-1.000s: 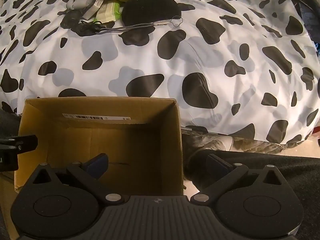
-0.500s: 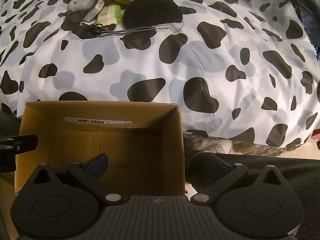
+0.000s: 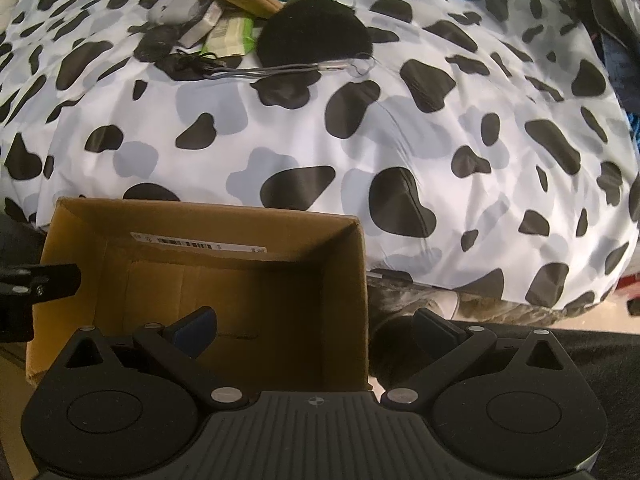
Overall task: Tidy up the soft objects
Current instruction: 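Move both tools from the cardboard box toward the item pile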
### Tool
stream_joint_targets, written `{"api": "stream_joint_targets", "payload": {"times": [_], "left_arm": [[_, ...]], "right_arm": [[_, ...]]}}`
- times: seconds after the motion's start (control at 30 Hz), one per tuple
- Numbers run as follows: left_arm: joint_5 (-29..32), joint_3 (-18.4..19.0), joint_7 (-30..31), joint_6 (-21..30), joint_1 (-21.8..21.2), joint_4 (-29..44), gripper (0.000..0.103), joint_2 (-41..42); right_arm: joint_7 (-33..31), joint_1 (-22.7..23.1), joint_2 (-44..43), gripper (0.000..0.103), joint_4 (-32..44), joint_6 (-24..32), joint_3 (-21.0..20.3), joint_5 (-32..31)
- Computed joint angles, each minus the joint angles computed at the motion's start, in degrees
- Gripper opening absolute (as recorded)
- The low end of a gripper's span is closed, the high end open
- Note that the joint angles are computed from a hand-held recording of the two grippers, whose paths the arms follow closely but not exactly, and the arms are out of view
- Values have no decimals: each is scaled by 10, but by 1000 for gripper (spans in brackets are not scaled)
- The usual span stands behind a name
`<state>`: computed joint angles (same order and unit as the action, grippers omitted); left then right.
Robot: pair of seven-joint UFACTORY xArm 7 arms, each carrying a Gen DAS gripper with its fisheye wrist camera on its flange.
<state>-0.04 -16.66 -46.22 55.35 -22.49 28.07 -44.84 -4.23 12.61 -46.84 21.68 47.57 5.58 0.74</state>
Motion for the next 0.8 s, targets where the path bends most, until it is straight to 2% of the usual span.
{"api": "stream_joint_targets", "payload": {"times": [0.8], "left_arm": [[-3,5,-1,-7,2,-1,103,-2]], "right_arm": [[-3,-5,-7,103,2,-19,-1,-5]]}}
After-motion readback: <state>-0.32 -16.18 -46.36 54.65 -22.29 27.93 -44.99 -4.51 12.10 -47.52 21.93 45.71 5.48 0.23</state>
